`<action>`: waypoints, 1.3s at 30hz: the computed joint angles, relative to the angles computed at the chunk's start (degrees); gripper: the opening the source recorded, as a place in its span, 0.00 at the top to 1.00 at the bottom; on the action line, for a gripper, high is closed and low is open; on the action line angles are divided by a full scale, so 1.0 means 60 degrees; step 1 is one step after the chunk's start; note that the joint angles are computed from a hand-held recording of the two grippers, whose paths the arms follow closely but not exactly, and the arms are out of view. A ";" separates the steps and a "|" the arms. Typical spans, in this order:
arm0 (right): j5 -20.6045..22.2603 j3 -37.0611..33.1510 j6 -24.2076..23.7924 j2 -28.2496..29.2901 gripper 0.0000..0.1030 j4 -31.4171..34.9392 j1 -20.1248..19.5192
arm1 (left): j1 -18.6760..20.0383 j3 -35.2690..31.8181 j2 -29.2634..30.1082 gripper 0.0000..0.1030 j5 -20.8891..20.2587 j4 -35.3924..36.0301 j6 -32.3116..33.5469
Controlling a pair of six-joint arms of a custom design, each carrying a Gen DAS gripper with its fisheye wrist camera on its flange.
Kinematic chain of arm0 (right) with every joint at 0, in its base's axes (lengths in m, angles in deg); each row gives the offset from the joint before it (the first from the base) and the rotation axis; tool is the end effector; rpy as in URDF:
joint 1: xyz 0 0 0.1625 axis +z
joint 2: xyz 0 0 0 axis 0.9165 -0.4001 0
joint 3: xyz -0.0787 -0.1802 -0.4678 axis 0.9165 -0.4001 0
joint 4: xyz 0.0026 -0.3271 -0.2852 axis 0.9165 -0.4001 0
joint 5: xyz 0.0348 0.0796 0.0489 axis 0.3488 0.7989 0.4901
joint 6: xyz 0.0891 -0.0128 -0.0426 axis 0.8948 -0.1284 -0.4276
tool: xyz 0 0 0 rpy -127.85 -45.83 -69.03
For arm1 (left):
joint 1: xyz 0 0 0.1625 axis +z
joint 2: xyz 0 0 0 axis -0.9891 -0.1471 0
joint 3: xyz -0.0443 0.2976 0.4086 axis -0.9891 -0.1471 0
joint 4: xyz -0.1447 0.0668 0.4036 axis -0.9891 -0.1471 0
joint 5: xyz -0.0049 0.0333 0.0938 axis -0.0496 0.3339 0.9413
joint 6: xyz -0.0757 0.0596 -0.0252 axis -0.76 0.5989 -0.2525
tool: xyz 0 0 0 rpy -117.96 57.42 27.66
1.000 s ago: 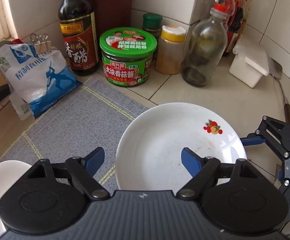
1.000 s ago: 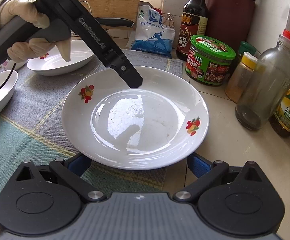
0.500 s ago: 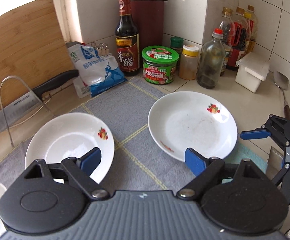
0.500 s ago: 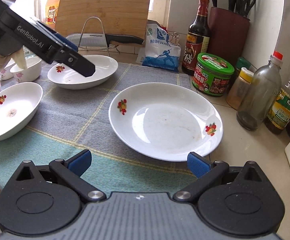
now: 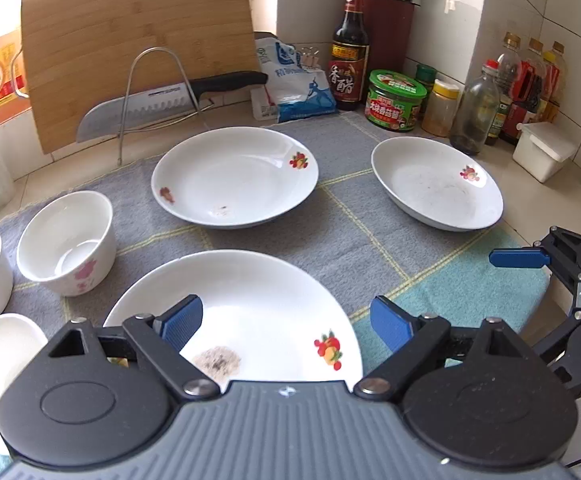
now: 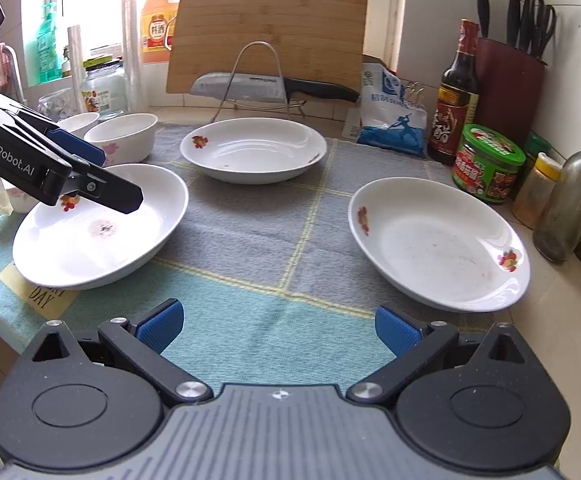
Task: Organize plates and bowls
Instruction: 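Move the left tool to the white plate with a brown stain, then grasp the rim of the stained white plate with the left tool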
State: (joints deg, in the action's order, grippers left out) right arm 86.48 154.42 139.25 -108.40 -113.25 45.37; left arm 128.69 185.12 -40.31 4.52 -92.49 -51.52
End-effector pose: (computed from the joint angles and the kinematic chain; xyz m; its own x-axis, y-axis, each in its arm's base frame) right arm 0.2172 -0.3013 -0.0482 -0.5831 -0.5006 0.6399 -0.7875 0.5419 -0.2936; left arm -0.0145 -0.3171 0.2535 -0.7066 0.2550 -0.6601 0.5952 0.7188 -0.3593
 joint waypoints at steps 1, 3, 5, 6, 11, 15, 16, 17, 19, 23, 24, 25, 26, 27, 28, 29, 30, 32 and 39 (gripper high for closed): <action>-0.0038 -0.0026 0.0038 0.0096 0.00 0.0029 0.0087 | -0.0077 0.0076 -0.0338 0.12 0.0078 0.0326 -0.0198; -0.0085 -0.0141 0.0168 0.0297 0.00 0.0200 0.0240 | -0.0178 0.0132 -0.0980 0.12 0.0186 0.1028 -0.0520; -0.0173 -0.0275 0.0285 0.0520 0.00 0.0368 0.0390 | -0.0304 0.0177 -0.1601 0.12 0.0342 0.1805 -0.0843; -0.0228 -0.0341 0.0320 0.0627 0.00 0.0445 0.0456 | -0.0343 0.0178 -0.1881 0.12 0.0444 0.2190 -0.1000; -0.0487 -0.0738 0.0259 0.1179 0.00 0.0848 0.0710 | -0.0408 0.0119 -0.3094 0.12 0.0639 0.3709 -0.1399; -0.0739 -0.1127 0.0104 0.1593 0.00 0.1260 0.0795 | -0.0252 0.0031 -0.3489 0.12 0.0694 0.4336 -0.1524; -0.0785 -0.1230 0.0055 0.1686 0.00 0.1361 0.0815 | -0.0264 0.0014 -0.3567 0.12 0.0729 0.4479 -0.1563; -0.0843 -0.1314 -0.0016 0.1764 0.00 0.1440 0.0822 | -0.0251 0.0000 -0.3606 0.12 0.0768 0.4534 -0.1538; -0.0946 -0.1485 -0.0140 0.1911 0.00 0.1566 0.0820 | -0.0203 -0.0051 -0.3653 0.12 0.0787 0.4615 -0.1468; -0.1236 -0.1790 -0.0427 0.2110 0.00 0.1834 0.0771 | 0.0001 -0.0173 -0.3566 0.12 0.0698 0.4550 -0.1253; -0.1290 -0.1874 -0.0487 0.2138 0.00 0.1948 0.0767 | 0.0088 -0.0210 -0.3490 0.12 0.0640 0.4433 -0.1124; -0.1365 -0.1944 -0.0573 0.2160 0.00 0.2045 0.0749 | 0.0182 -0.0246 -0.3387 0.12 0.0581 0.4269 -0.0967; -0.1467 -0.2001 -0.0684 0.2194 0.00 0.2078 0.0713 | 0.0254 -0.0275 -0.3281 0.12 0.0549 0.4111 -0.0825; -0.1540 -0.2023 -0.0735 0.2206 0.00 0.2075 0.0683 | 0.0317 -0.0301 -0.3158 0.12 0.0537 0.3942 -0.0674; -0.1618 -0.2028 -0.0801 0.2221 0.00 0.2029 0.0647 | 0.0423 -0.0345 -0.2961 0.12 0.0519 0.3659 -0.0420; -0.1673 -0.2020 -0.0829 0.2229 0.00 0.1961 0.0617 | 0.0528 -0.0384 -0.2777 0.12 0.0482 0.3379 -0.0193; -0.1716 -0.1994 -0.0850 0.2236 0.00 0.1860 0.0589 | 0.0659 -0.0432 -0.2607 0.12 0.0408 0.3114 0.0043; -0.1837 -0.1906 -0.0946 0.2231 0.00 0.1638 0.0515 | 0.1022 -0.0583 -0.2185 0.12 0.0159 0.2546 0.0577; -0.2154 -0.1761 -0.1259 0.2230 0.00 0.1315 0.0336 | 0.2142 -0.1315 -0.0852 0.12 -0.0404 0.1496 0.1983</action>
State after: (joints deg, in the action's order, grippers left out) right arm 73.56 143.85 131.70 -95.03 -105.36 47.39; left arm 141.54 177.23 -45.42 2.10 -83.51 -39.62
